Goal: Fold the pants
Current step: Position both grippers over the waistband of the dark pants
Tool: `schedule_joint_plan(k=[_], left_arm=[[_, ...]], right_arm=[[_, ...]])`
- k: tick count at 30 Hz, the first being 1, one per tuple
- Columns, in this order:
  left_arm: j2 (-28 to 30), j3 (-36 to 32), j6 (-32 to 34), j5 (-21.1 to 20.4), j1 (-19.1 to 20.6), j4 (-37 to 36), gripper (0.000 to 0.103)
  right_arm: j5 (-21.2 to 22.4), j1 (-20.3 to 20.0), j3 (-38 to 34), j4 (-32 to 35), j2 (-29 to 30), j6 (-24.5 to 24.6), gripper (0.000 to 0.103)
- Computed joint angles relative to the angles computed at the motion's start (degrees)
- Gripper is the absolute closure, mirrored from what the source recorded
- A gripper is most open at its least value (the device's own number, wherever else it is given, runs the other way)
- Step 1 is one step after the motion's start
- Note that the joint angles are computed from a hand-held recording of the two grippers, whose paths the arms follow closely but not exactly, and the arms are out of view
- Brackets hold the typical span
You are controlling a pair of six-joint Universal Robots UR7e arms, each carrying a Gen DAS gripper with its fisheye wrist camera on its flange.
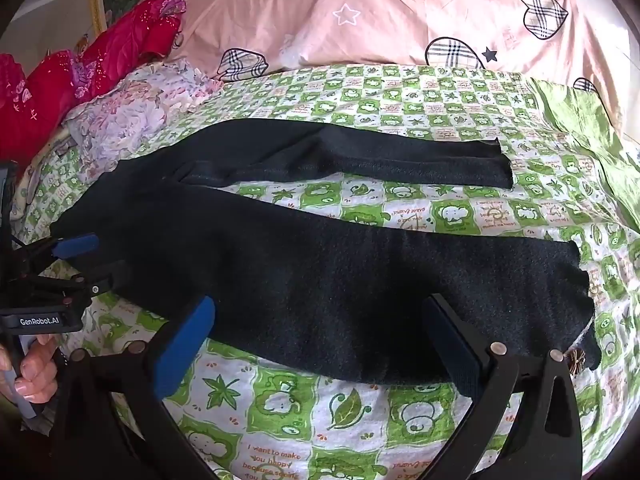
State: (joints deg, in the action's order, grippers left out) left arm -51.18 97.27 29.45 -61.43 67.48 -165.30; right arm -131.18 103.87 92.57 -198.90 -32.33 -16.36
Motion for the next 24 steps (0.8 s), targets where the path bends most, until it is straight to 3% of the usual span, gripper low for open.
schedule_joint_plan(k=[24], left_arm=[[0.2,-0.3,0.6,-0.4,-0.2,0.7,0.009]], right_arm=[[0.2,0.2,-0.5,0.6,0.1,0.1,0.000]])
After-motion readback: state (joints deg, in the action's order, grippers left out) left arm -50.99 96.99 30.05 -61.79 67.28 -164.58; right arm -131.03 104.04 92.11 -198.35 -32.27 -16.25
